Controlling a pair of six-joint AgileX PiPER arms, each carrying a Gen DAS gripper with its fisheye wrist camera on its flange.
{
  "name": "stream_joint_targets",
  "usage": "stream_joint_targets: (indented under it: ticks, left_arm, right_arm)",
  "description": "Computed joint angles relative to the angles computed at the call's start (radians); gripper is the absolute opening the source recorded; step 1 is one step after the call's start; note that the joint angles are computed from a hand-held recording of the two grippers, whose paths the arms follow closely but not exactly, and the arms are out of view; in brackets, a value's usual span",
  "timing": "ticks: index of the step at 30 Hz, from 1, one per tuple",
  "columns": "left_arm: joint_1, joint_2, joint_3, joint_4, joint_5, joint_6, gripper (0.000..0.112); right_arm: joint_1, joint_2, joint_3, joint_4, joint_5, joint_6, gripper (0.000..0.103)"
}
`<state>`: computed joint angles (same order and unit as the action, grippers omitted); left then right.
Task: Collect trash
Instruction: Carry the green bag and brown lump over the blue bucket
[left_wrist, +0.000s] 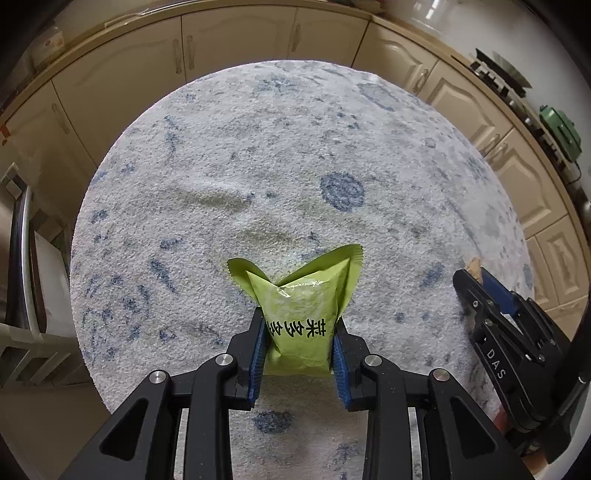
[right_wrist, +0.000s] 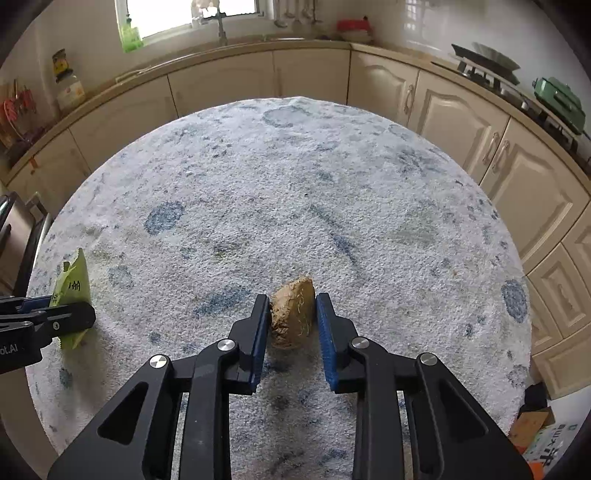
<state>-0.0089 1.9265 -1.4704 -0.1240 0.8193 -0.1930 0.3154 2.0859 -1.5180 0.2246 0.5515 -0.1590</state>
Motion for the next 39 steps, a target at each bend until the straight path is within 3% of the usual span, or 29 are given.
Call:
stream_joint_targets:
  ticks: [5,14,23,30,39]
  left_arm:
    - [-0.035,-0.020,0.015,0.030,-0.010,-0.012,0.028]
    - [-0.141,-0.072,0.015,0.116,-0.013,-0.080,0.028]
    - [-0.294,-0.077,-0.043,0.149,0.020,-0.099,0.027]
    - [-0.450,0.024,-0.208,0.152,0.086,-0.073,0.028]
    - [-0.658,0.297,-0.644,0.137,0.277,-0.001,0.028]
  right_arm:
    - [-0.020,-0.029,0.036,0.015,0.003,0.010,0.025]
    - [-0.080,-0.171,0.209,0.071,-0.081,-0.053,0.025]
    - [-0.235,-0.299,0.360,0.155,-0.119,-0.150,0.025]
    - [-0.428,-0.375,0.475,0.180,-0.140,-0.198,0.025]
    - [-0.746,-0.420,0.560,0.193,-0.129,-0.272,0.025]
